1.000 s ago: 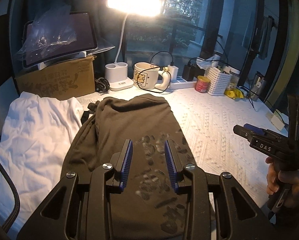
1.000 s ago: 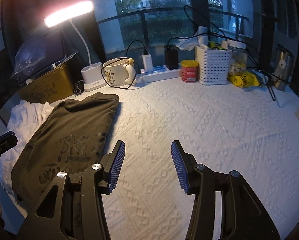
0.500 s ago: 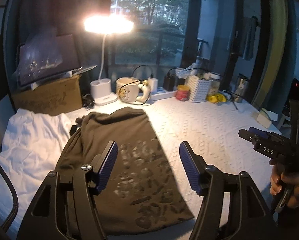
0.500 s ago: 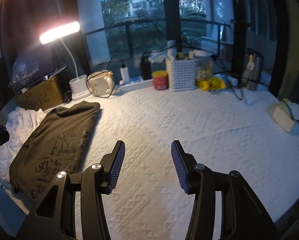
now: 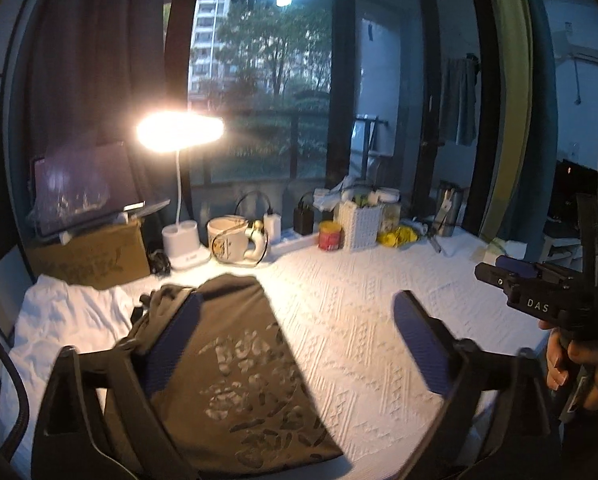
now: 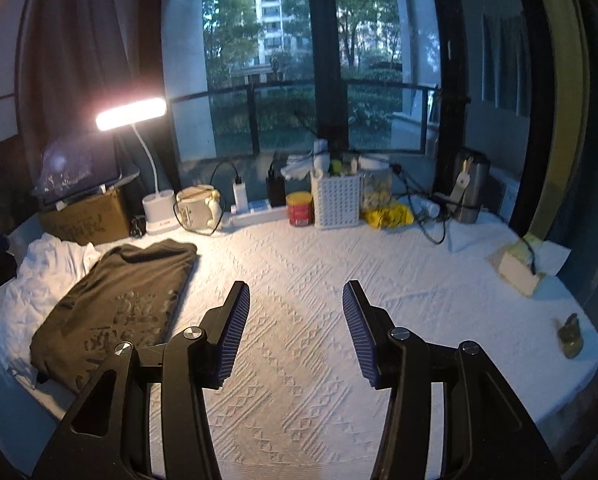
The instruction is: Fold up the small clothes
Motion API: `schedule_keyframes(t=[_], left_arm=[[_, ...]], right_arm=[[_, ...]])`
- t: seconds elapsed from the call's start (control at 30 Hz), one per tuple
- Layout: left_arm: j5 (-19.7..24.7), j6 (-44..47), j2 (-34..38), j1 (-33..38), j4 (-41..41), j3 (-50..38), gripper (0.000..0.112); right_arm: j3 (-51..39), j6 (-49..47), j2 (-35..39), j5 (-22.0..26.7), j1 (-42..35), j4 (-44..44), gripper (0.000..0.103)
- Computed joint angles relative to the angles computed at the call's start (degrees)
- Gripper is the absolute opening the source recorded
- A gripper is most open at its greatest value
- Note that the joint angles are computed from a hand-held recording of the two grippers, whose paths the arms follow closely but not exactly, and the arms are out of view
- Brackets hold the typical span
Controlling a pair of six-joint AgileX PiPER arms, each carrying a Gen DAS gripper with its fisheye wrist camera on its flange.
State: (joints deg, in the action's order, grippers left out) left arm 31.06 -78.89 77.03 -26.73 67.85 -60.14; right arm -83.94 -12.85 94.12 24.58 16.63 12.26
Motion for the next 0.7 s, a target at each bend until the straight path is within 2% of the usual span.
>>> schedule_keyframes(t=[0.07, 0.2, 0.37, 0.43, 0.57, 0.7], left_arm=[[1.44, -3.91, -0.51, -1.35, 3.92, 0.31, 0.102], [3.12, -9.73, -1.85, -2.61, 9.11, 0.67, 0.102], [5.32, -8.98, -2.23, -3.67, 9.16, -0.37, 0.102], [6.61, -8.15, -1.99, -4.40, 9.23, -1.02, 0.102], [10.48, -11.80, -2.12, -6.67, 14.51, -0.74, 0.102], [12.01, -11.90, -2.80, -7.92, 17.16, -0.53, 0.102]], right_arm=[[0.33, -0.62, -1.22, -0.15, -0.19, 0.57, 0.063], [0.93, -0.30, -3.61, -0.51, -0.44, -0.56, 0.064], [0.88, -1.13, -6.08, -0.42, -1.09, 0.08, 0.065], [0.81, -1.29, -6.49, -0.46, -1.19, 0.23, 0.069], [0.72, -6.32, -8.18, -0.70, -1.88, 4.76, 0.073], [0.89, -5.37, -9.76, -1.89, -0.93, 2.34, 0.074]])
